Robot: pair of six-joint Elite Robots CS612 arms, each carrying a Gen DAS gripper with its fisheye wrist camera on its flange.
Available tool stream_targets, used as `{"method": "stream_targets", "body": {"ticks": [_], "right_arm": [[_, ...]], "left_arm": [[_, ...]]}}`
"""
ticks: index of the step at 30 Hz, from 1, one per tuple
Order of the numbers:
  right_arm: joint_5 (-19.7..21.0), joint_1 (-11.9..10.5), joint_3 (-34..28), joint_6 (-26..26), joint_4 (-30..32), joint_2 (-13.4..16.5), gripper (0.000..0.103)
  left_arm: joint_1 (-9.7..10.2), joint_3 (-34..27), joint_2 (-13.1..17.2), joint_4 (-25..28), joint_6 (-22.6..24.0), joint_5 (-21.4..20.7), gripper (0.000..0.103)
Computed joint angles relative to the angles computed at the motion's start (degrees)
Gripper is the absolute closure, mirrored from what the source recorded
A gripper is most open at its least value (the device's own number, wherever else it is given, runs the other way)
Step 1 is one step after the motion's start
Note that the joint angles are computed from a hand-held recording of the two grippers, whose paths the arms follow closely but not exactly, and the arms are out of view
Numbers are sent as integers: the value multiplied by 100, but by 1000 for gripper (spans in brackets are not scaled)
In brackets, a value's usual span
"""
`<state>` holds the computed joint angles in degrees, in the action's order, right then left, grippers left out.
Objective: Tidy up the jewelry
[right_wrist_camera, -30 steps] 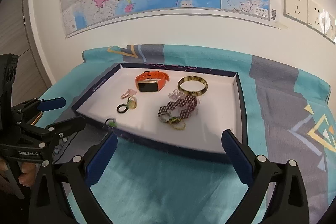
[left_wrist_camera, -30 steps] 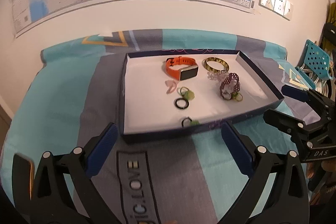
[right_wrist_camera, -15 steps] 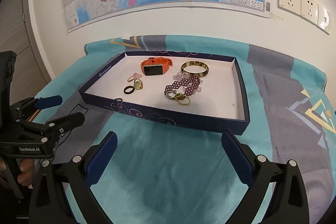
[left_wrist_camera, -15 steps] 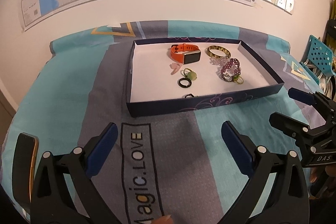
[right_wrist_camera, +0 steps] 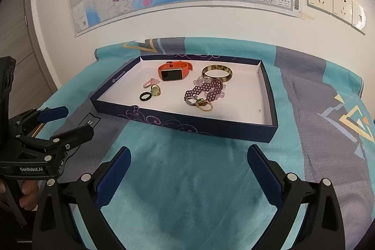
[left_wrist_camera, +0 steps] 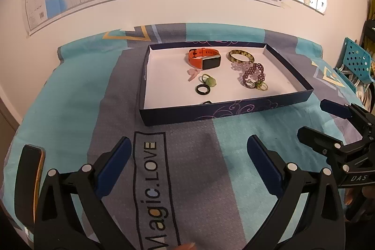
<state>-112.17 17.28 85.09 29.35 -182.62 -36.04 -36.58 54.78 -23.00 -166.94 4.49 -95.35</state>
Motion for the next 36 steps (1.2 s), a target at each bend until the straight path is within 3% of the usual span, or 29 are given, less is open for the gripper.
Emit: {"method": "stream_targets", "body": {"ticks": [36], "right_arm": [[49,7,-32,103,120,23,7]], "left_arm": [[-13,103,-35,-53,6,57,6]]}}
